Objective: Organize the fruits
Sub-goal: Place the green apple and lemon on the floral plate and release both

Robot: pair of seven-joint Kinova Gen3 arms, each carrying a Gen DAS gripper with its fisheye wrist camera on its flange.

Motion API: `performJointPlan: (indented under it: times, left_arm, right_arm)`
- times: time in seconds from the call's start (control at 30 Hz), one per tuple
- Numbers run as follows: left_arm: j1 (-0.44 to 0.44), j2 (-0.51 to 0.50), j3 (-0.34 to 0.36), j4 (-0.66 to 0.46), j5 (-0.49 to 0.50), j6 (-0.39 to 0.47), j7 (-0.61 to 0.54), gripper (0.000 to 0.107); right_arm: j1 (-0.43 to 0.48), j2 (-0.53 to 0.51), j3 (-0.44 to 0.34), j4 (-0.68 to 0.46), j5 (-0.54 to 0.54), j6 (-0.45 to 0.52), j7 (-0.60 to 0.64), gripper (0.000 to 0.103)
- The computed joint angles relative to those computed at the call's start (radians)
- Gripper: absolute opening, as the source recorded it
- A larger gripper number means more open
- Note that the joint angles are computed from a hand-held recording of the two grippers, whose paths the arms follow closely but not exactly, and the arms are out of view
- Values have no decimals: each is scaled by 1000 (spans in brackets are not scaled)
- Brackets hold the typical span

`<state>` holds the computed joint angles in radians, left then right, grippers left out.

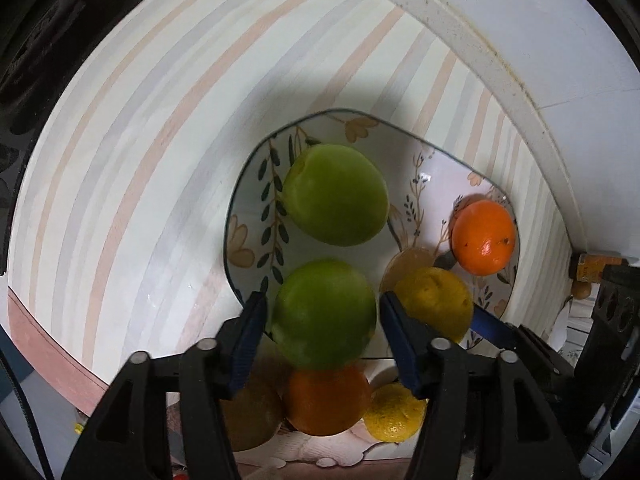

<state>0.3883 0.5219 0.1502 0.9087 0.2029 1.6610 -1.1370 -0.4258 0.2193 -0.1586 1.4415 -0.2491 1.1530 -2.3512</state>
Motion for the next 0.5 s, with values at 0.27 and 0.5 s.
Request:
performJointPlan:
  times: [0.27, 0.5]
  left_arm:
    - [35, -37, -13, -26, -77, 13, -24, 84]
    - [102, -106, -35, 21, -225, 19, -47, 84]
  right_arm:
    - [-32, -54, 5, -16, 107, 112, -104, 94]
    - [-135, -43, -14, -132, 299, 307, -232, 95]
